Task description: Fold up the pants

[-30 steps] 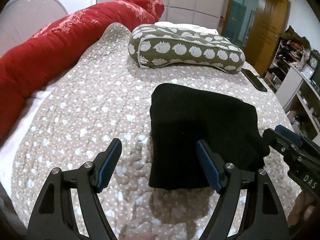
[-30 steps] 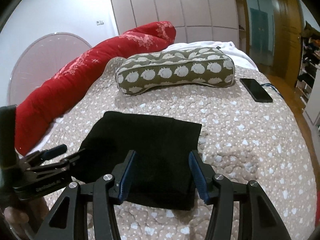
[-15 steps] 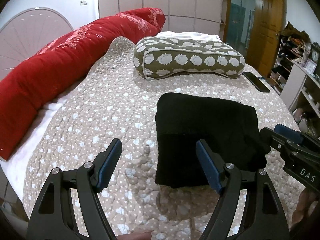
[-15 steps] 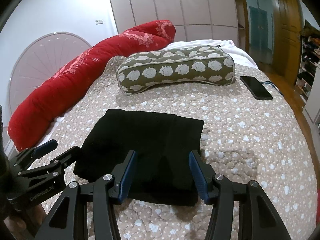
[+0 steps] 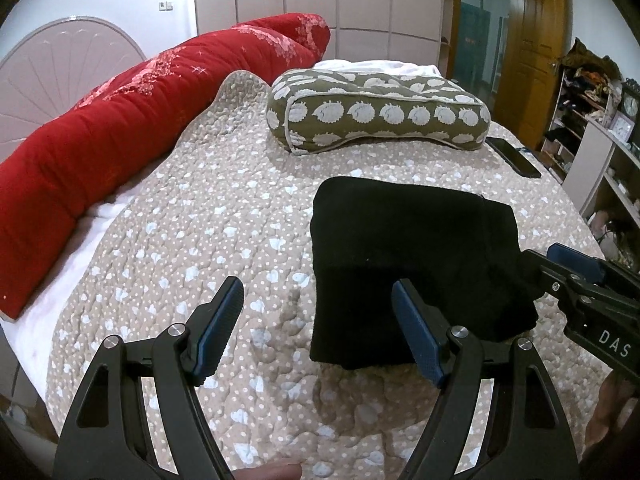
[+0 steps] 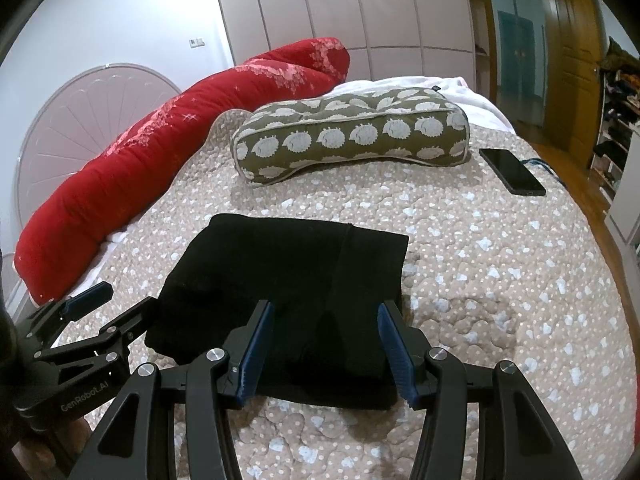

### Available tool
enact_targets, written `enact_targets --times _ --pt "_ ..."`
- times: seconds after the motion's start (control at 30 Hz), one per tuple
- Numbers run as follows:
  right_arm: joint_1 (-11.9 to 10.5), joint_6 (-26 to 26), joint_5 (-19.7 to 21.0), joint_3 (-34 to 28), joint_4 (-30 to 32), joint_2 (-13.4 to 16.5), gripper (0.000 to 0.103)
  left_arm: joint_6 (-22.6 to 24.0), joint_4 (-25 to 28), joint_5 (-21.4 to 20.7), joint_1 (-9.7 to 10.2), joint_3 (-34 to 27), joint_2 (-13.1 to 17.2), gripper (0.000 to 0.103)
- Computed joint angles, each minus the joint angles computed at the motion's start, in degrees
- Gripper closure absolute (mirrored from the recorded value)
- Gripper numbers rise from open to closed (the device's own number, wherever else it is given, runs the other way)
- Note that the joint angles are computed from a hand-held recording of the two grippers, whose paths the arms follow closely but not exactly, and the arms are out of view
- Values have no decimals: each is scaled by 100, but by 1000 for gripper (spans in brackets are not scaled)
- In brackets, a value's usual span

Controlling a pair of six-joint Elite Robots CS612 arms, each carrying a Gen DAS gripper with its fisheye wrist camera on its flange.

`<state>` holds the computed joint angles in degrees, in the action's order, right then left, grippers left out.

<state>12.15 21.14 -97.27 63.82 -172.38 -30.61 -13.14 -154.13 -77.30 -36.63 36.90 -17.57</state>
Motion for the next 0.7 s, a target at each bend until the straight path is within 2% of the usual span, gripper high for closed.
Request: enact_targets --times 0.7 --pt "-19 52 51 15 49 11 51 56 205 -151 -14 -152 80 26"
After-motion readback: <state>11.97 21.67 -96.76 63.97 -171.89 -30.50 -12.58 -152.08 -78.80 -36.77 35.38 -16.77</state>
